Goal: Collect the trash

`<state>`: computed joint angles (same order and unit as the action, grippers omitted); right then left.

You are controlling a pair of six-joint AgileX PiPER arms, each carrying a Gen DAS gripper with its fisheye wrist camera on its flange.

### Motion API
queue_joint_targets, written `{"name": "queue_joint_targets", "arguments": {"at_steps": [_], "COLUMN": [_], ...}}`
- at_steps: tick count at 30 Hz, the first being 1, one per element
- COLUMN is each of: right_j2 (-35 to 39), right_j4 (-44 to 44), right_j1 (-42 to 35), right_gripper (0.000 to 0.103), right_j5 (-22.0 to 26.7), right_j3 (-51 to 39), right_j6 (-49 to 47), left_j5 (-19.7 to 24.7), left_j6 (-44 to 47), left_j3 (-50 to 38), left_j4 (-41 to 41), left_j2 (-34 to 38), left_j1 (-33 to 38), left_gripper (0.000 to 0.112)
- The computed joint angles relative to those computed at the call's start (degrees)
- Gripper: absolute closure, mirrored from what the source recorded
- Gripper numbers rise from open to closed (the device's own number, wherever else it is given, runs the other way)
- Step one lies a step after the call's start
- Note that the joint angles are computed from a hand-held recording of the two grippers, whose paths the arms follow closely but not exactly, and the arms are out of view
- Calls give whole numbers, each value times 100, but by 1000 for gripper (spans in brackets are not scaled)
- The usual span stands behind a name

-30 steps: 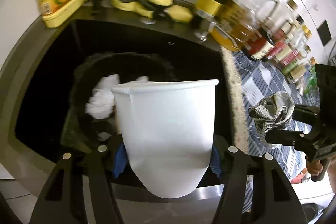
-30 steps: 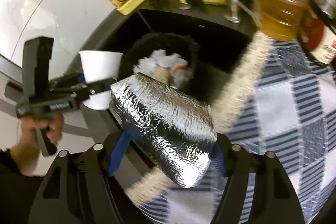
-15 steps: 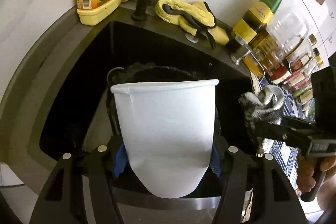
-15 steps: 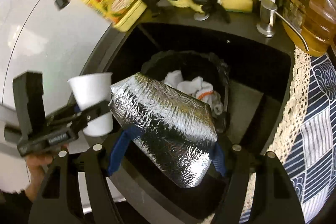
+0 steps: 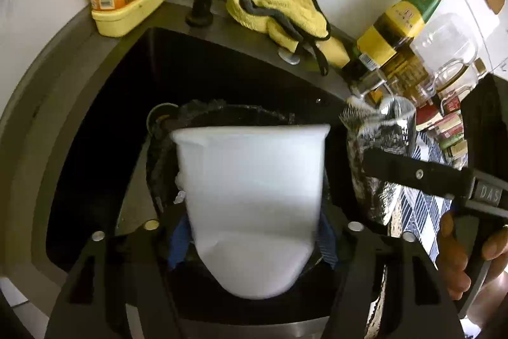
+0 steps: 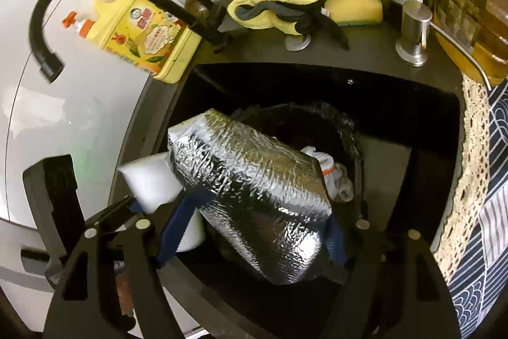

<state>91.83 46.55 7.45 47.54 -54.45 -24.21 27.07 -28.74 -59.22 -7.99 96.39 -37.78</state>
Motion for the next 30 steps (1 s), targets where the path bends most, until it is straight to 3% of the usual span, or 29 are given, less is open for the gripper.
{"name": "queue_joint_targets", "arguments": {"at_steps": [1, 4, 15, 24, 30], "right_j2": [110, 363, 486, -504, -1786], "right_j4": [19, 206, 197, -24, -380], "right_j1": [-37, -190, -446, -784, -1377], "right_gripper": [23, 15, 15, 15, 15], "right_j5": [16, 160, 321, 397, 881], "right_j3": [-61, -186, -275, 319, 910], "right_j6": [41, -32, -12, 109, -62], "left_j5": [12, 65, 123, 250, 566], "left_j6": [52, 141, 93, -587, -1895], "left_j3": [-25, -114, -194, 44, 111], "left_j4": [-52, -158, -162, 387, 1408], "left_j2": [54, 239, 326, -215, -613], "left_j1": [27, 123, 203, -202, -918], "left_gripper": [35, 33, 33, 33, 33]}}
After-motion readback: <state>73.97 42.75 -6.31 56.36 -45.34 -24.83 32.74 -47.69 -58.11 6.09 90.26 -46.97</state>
